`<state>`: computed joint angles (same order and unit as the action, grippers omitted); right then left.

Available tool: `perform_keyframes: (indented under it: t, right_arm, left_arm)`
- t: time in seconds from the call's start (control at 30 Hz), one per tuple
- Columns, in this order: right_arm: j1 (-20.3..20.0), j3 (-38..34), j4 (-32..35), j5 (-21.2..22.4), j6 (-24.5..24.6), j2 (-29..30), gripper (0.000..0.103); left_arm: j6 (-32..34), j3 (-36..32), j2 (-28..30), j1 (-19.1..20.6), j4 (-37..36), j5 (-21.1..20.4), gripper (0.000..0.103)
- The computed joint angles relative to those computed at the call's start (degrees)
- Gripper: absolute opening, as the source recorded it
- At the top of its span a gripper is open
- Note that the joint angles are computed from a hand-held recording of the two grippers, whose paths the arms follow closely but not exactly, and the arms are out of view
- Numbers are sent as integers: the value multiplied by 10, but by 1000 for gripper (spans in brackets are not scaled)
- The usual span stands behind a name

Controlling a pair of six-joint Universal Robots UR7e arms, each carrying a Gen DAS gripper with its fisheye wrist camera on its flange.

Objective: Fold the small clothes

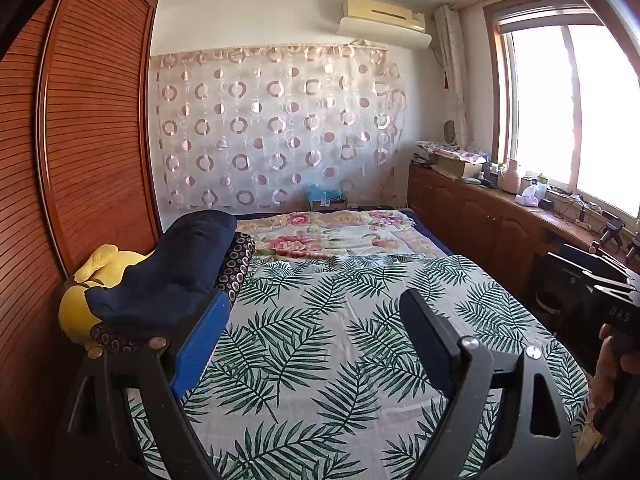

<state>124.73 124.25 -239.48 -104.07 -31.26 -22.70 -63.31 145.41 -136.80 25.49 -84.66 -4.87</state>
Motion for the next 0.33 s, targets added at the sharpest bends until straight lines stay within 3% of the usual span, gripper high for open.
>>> perform_keyframes:
  t: [0.1, 0.33]
  right_arm:
    - [0, 0, 1, -1, 0, 0, 78]
    - [1, -1, 2, -2, 1, 0, 78]
  left_arm:
    - [50, 12, 4, 3, -64, -1, 87]
    - [82, 20, 5, 5, -104, 1, 87]
